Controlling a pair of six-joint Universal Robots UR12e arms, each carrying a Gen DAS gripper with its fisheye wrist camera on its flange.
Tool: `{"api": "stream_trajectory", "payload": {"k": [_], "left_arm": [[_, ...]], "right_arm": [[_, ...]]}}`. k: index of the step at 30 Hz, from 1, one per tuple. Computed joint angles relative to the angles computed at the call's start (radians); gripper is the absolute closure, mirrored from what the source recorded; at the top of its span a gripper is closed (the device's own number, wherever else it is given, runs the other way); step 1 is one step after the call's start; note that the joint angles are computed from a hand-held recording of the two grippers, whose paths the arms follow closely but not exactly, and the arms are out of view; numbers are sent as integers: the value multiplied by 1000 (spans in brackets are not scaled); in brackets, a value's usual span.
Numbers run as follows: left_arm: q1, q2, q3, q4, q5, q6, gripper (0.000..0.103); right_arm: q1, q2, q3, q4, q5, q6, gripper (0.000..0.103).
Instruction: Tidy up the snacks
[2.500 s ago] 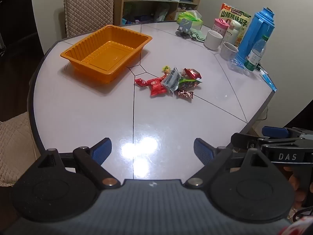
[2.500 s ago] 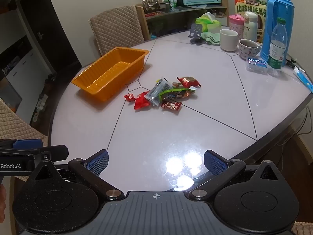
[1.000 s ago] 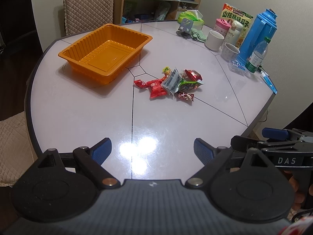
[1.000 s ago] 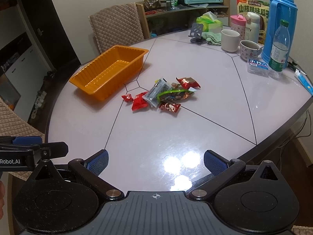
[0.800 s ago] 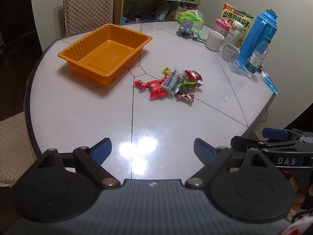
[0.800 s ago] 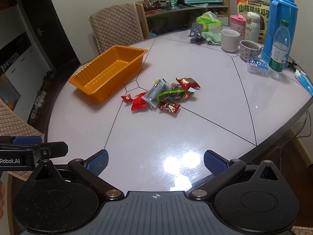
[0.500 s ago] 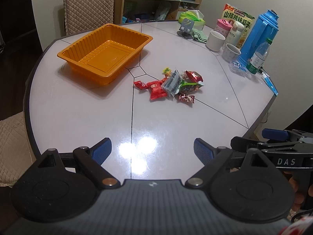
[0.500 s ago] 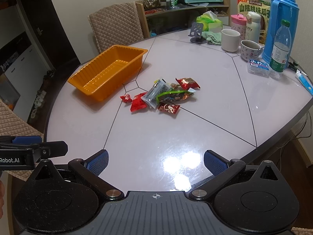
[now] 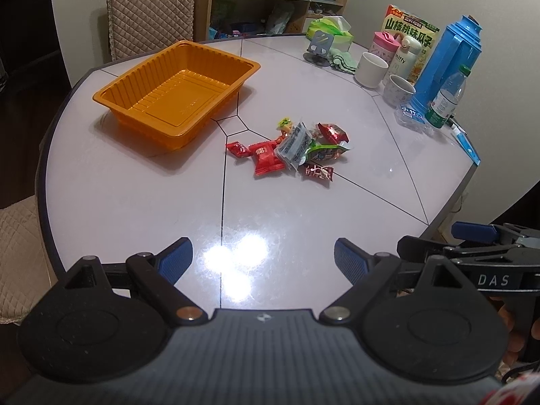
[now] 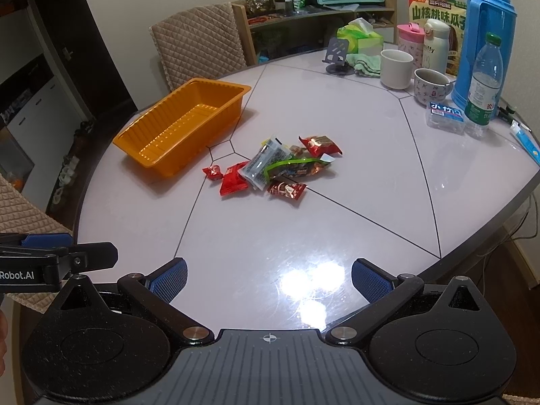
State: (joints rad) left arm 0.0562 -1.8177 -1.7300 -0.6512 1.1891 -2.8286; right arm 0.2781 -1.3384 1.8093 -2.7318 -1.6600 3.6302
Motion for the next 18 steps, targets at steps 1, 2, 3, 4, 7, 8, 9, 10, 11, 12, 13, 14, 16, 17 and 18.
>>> {"api": "stream_trajectory", "payload": {"k": [1, 2, 3, 4, 7, 8, 9, 10, 11, 12, 13, 14, 16, 17, 18], "left_arm": [[-1, -1, 1, 0, 1, -1, 13], [-1, 0, 0, 1, 1, -1, 13], [0, 0, 0, 1, 1, -1, 13], [-1, -1, 0, 1, 1, -2, 13], [-1, -1, 0, 2, 1, -1, 13], [0, 0, -1, 1, 0, -1, 13], [-2, -2, 1, 1, 1, -3, 13], [-4, -3, 3, 1, 3, -4, 13], [-4, -3, 3, 1, 4, -4, 13], [-7, -5, 5, 1, 6, -6, 13], [-12, -8, 8, 0, 10, -10, 13], [-15, -10, 11, -1, 12, -13, 13], [-21, -16, 17, -1, 18, -20, 13], [-30, -25, 30, -4, 26, -28, 13], [-33, -29, 34, -4, 29, -32, 13]], "right_arm": [[1, 0, -1, 1, 0, 0, 0], [1, 0, -1, 1, 0, 1, 0], [-2, 0, 0, 0, 1, 0, 0], [-8, 2, -3, 1, 6, -4, 0], [-10, 2, -3, 2, 8, -5, 0], [-14, 2, -3, 2, 11, -7, 0], [-13, 2, -3, 2, 11, -7, 0], [-13, 2, -2, 1, 11, -7, 0], [-13, 2, -3, 1, 11, -7, 0], [-13, 3, -3, 2, 11, -6, 0], [-16, 3, -2, 2, 14, -8, 0], [-21, 1, 0, 2, 19, -11, 0], [-29, 0, 3, 1, 26, -17, 0], [-34, 0, 3, 1, 31, -20, 0], [-38, 0, 4, 0, 34, -23, 0]]}}
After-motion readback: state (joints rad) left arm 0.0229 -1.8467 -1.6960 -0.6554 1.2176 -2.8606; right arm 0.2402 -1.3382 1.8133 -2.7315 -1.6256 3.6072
